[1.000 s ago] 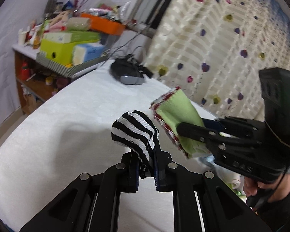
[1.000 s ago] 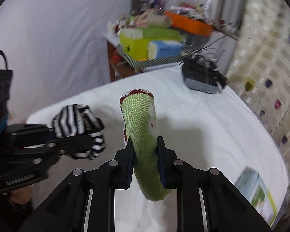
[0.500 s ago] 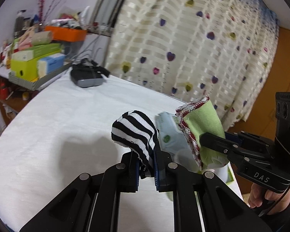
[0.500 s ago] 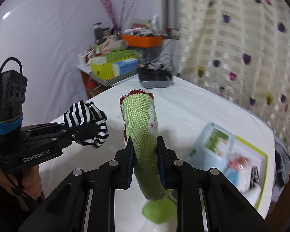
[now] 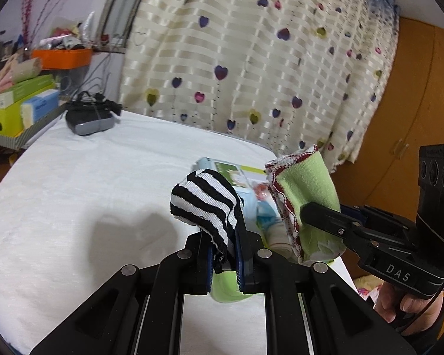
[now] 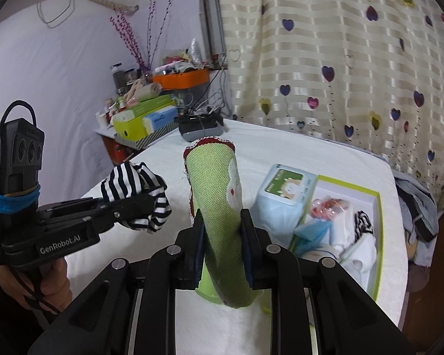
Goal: Organize soft objects
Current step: 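Carry the green sock and striped sock over the box with both tools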
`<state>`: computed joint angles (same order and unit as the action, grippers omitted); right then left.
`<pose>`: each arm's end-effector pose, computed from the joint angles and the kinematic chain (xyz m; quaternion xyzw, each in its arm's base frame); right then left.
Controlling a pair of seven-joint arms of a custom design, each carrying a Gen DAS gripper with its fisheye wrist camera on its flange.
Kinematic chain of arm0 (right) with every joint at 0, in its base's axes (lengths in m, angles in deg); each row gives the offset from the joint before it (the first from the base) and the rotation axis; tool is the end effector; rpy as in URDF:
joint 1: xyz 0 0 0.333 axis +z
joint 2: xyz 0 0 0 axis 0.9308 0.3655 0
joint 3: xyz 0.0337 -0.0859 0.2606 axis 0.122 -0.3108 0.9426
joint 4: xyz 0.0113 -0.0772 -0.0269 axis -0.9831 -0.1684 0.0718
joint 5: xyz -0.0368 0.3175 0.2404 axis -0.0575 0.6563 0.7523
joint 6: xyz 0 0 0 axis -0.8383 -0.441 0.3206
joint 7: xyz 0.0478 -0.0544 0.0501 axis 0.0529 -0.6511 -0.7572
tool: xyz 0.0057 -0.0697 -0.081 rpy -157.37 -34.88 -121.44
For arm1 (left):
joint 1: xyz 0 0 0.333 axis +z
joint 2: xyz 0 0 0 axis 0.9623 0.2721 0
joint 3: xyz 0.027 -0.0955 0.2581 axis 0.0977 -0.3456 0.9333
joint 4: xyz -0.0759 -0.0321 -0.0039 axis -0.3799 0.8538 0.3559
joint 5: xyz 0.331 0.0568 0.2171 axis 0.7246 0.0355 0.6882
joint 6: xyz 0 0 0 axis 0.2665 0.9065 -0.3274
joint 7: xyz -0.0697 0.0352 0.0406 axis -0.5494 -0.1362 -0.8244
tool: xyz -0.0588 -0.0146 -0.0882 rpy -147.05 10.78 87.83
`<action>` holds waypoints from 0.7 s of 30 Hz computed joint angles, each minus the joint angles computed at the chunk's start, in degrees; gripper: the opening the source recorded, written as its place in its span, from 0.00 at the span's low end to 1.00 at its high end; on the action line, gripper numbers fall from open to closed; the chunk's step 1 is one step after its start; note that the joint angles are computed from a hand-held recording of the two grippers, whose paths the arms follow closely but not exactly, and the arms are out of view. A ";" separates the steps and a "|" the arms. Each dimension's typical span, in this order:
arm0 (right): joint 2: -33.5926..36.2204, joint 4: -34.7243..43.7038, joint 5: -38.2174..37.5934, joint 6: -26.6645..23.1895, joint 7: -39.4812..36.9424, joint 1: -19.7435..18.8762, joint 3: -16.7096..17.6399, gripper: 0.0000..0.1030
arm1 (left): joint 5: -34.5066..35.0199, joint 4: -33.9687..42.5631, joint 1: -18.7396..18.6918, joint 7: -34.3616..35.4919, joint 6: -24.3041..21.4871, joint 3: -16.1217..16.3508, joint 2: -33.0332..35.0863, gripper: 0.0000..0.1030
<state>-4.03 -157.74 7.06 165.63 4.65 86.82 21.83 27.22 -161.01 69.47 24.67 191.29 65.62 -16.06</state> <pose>0.6211 0.2807 0.4974 -0.7598 0.4583 -0.1636 0.4312 0.5906 -0.1845 0.4813 -0.6147 0.6256 -0.4465 0.1770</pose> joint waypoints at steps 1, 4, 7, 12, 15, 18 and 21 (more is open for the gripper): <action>-0.39 -0.58 0.16 0.35 0.18 -0.05 -0.08 0.22 | 0.21 0.31 -0.10 0.00 -0.16 -0.04 0.22 0.11; -1.28 -1.93 0.50 1.46 0.49 -0.17 -0.30 0.22 | 2.50 1.39 -0.59 -1.48 -0.73 0.12 1.03 0.11; -2.15 -3.11 1.28 2.30 0.19 -0.59 -0.22 0.22 | 4.11 2.52 -0.54 -2.33 -1.30 -0.21 1.82 0.11; -2.83 -4.10 2.32 2.96 -0.04 -1.16 -0.42 0.22 | 8.34 4.30 -0.72 -5.06 -2.06 -0.46 3.21 0.11; -3.11 -4.49 3.68 3.12 -0.92 -1.82 -0.30 0.22 | 11.27 5.51 -1.01 -7.09 -2.62 -0.44 4.15 0.11; -3.33 -4.85 4.57 3.27 -1.28 -2.17 -0.37 0.22 | 13.75 6.65 -1.21 -8.61 -3.06 -0.64 5.00 0.11; -3.47 -5.24 5.46 3.66 -1.41 -2.61 -0.56 0.22 | 16.73 8.34 -1.75 -10.44 -3.71 -0.49 6.28 0.11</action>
